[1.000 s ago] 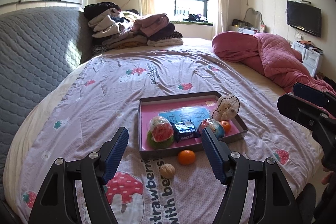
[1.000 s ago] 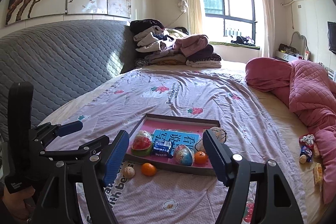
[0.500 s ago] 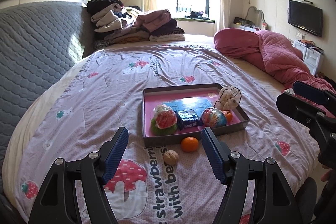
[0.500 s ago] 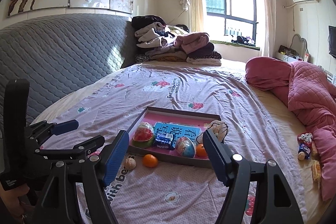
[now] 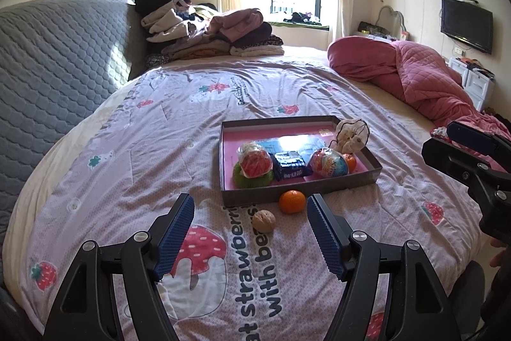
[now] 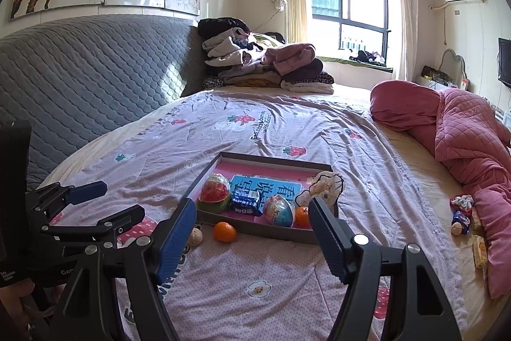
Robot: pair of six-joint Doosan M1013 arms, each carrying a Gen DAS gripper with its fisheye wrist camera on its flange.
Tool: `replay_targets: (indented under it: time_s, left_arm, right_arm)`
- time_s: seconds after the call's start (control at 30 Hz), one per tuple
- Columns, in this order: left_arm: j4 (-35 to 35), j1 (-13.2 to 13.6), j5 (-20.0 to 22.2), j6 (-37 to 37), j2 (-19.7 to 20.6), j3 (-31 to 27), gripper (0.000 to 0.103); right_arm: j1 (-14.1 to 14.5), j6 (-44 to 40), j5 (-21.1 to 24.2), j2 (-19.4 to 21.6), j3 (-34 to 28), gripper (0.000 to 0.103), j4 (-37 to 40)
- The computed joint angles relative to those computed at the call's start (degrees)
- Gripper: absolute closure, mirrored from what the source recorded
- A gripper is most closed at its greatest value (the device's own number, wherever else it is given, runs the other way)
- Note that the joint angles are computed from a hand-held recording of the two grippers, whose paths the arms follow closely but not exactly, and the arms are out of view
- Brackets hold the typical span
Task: Organize objects
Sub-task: 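Back both open tools further away from the tray, then move the left tool to the walnut while the right tool approaches the mandarin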
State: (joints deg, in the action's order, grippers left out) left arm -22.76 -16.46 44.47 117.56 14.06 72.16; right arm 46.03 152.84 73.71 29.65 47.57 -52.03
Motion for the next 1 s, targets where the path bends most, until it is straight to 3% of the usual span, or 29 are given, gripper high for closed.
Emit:
replay_targets:
  time_s: [1.0]
  left_arm:
    - [3.80,-0.76,1.48,-0.39,0.91,4.39,0.029]
  right_arm:
    - [-1.74,-4.49,0.33,2.41,1.68,0.031,9.07]
